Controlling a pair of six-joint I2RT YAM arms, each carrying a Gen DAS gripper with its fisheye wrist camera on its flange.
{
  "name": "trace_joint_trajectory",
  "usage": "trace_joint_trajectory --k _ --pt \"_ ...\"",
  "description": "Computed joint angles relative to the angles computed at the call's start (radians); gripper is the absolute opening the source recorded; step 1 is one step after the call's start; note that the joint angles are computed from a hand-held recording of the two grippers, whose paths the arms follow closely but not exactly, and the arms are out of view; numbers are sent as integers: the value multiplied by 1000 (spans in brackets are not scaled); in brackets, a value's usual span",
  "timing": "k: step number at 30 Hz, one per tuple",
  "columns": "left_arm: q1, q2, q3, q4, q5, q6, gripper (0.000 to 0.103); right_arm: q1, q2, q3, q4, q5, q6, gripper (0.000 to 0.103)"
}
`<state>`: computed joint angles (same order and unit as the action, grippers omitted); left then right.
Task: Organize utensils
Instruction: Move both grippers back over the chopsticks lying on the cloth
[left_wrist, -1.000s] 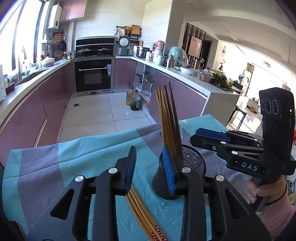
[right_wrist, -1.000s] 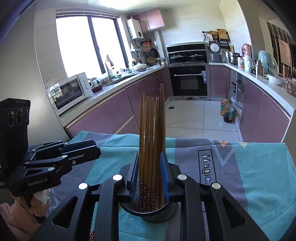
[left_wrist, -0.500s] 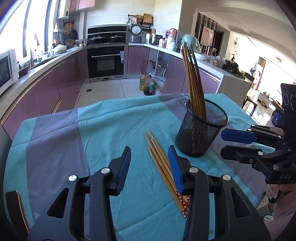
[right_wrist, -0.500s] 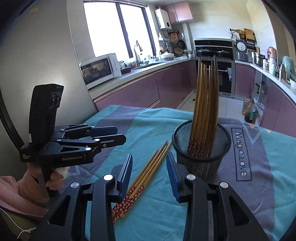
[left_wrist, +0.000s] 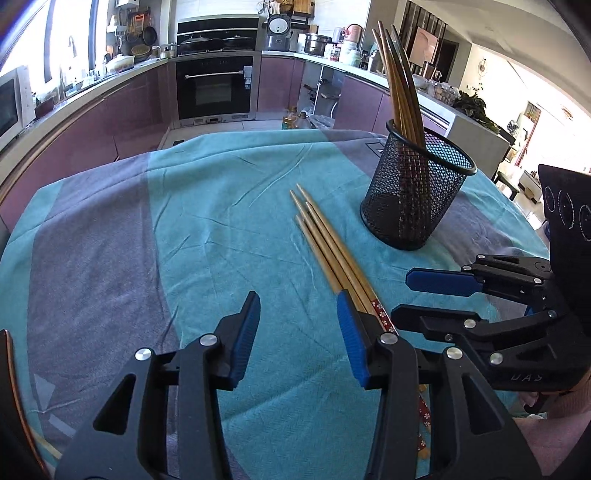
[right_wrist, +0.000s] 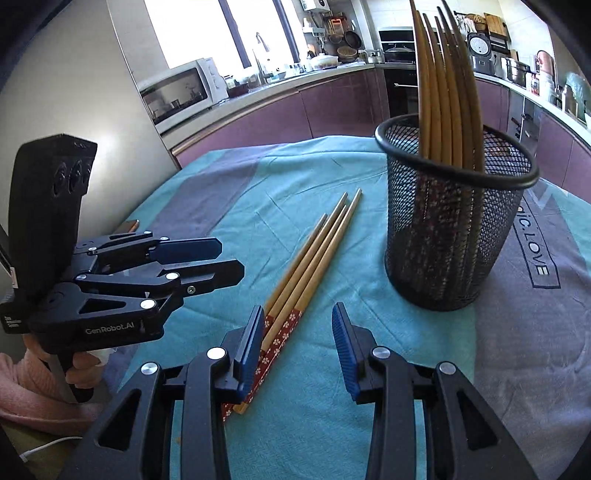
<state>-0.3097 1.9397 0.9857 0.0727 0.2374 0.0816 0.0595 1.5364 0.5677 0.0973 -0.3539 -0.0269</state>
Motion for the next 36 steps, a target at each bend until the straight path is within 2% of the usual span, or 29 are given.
trace_joint_trajectory --k 15,36 --pt "-12 10 19 -31 -2 6 43 61 62 31 15 87 32 35" --pt "-50 83 83 -62 -2 30 47 22 42 21 -15 70 19 35"
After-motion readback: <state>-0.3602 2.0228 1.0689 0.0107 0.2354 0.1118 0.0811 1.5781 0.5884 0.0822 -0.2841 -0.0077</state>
